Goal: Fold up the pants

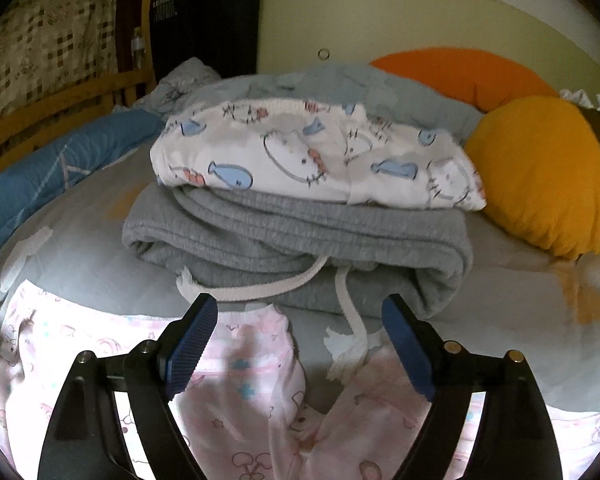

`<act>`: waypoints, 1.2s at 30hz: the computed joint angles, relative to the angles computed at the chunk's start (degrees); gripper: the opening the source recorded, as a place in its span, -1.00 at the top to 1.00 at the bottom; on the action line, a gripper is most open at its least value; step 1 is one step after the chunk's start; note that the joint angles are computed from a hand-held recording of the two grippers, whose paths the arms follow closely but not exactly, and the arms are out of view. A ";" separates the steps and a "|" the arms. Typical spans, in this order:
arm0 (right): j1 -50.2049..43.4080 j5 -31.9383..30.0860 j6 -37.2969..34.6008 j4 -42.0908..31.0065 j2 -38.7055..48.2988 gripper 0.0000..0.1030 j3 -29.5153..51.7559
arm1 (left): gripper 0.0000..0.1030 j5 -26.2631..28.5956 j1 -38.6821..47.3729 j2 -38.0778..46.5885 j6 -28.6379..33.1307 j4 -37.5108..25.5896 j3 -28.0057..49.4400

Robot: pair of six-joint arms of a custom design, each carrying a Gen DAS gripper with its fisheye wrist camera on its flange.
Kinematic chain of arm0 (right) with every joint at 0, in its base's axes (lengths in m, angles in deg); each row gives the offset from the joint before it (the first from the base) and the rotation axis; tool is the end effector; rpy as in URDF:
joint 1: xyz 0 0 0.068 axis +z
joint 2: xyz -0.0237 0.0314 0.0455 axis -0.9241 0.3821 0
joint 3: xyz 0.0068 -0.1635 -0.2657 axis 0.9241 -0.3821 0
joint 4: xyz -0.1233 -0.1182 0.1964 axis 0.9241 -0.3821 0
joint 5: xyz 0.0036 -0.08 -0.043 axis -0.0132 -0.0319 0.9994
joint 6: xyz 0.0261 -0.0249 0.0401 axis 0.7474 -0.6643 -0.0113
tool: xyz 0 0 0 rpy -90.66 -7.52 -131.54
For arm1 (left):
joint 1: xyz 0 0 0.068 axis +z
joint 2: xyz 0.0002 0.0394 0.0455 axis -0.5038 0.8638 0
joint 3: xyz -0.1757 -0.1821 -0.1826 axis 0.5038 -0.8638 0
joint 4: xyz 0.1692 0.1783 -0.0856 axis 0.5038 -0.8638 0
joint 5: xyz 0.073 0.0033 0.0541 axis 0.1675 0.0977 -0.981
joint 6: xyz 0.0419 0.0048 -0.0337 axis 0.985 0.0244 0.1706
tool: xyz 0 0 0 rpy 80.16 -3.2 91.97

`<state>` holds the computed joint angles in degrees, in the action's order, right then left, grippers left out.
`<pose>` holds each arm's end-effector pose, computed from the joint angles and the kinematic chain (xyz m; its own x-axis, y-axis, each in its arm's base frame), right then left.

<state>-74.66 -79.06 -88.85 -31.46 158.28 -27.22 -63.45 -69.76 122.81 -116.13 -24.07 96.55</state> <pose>0.2843 -0.0304 0.1421 -0.5639 -0.0724 -0.8227 -0.0754 0.9965 -0.0361 0.2076 -0.1447 0.1708 -0.5127 -0.0792 -0.8549 -0.0749 0.9961 -0.0474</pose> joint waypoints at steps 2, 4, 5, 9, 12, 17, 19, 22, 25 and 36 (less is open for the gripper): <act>0.13 0.51 0.05 2.52 -1.34 -0.67 -1.73 | -0.95 -2.45 -1.67 -0.68 0.61 1.33 -0.80; -0.40 -0.52 0.18 3.92 -2.78 -0.68 -2.96 | -0.96 -4.80 -3.17 -1.14 1.50 2.88 -1.45; -0.47 -0.81 0.37 4.24 -3.20 -0.70 -3.31 | -0.96 -5.08 -3.21 -1.13 2.04 3.49 -1.53; -0.98 -1.96 1.05 4.51 -3.91 -0.73 -3.59 | -0.97 -5.72 -3.26 -1.71 2.40 4.10 -1.98; -1.07 -2.32 1.41 4.64 -3.81 -0.73 -3.61 | -0.97 -6.61 -3.60 -1.99 2.19 4.56 -2.25; -2.09 -3.77 2.47 6.27 -4.66 -0.73 -4.27 | -0.97 -8.81 -5.74 -2.55 3.34 6.71 -3.30; -2.51 -4.08 2.88 6.55 -4.75 -0.73 -4.37 | -0.97 -9.87 -6.52 -2.62 4.12 7.44 -3.52; -2.74 -3.69 2.95 6.63 -4.68 -0.73 -4.41 | -0.97 -11.12 -7.31 -2.78 4.82 8.23 -3.75; -2.71 -3.03 2.74 6.73 -5.08 -0.73 -4.57 | -0.97 -10.85 -7.22 -2.72 5.24 8.53 -3.75; -4.08 -4.04 2.73 6.89 -6.71 -0.73 -4.90 | -0.96 -12.31 -8.30 -2.24 5.77 7.86 -2.88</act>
<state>-78.74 -83.10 -86.12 -24.58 151.57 -32.12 -75.76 -78.06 120.57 -110.36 -16.21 93.67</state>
